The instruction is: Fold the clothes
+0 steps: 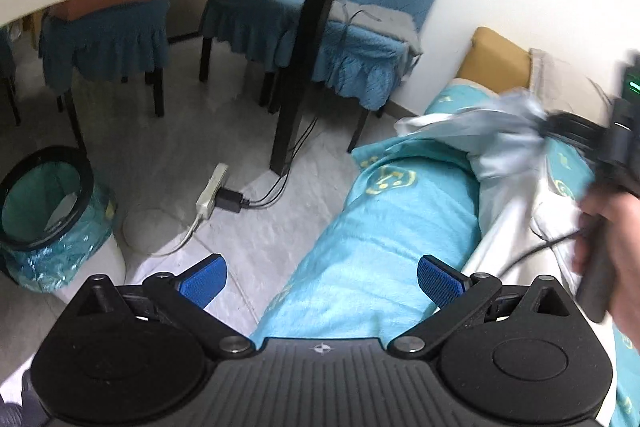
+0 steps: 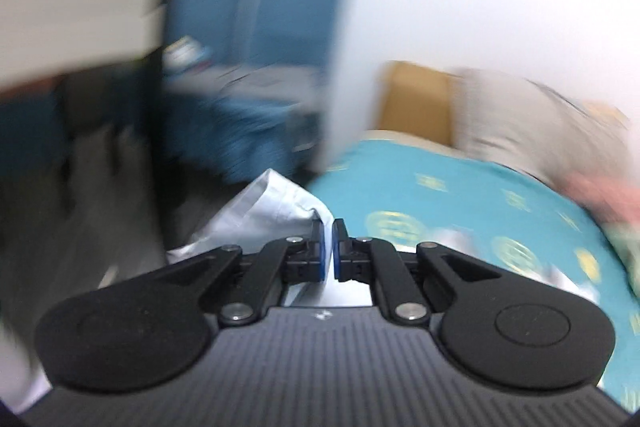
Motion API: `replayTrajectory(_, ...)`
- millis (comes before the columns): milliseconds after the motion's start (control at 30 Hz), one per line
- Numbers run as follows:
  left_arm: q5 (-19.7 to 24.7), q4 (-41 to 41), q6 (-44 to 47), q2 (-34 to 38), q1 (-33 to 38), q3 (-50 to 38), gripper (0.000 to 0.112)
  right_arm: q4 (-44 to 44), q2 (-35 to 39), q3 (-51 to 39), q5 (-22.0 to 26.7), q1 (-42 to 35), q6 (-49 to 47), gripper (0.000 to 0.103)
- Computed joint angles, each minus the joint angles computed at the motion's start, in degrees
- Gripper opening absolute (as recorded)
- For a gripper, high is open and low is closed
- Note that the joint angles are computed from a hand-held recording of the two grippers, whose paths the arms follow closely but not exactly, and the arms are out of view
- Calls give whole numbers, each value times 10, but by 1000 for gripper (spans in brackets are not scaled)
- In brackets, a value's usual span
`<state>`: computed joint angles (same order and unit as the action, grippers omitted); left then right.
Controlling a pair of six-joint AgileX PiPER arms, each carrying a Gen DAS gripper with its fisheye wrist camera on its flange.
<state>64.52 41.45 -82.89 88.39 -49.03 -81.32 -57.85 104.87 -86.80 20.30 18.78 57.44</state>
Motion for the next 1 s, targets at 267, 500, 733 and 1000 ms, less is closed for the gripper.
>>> replayTrajectory(267,16,17,33,43,-30,-47,102,252,-102,185,-33,-208,-140,9)
replayTrajectory(500,11,17,45,54,-41,-55,103,535,-165,315,-134,-263,-541,63)
replayTrajectory(733,8,-2,70,78,-29,-74,102,798,-135,255,-139,-180,-942,65)
replayTrajectory(1000,-1,-15,91,91,-27,-78,103,665,-6,114,-85,-145,-823,46)
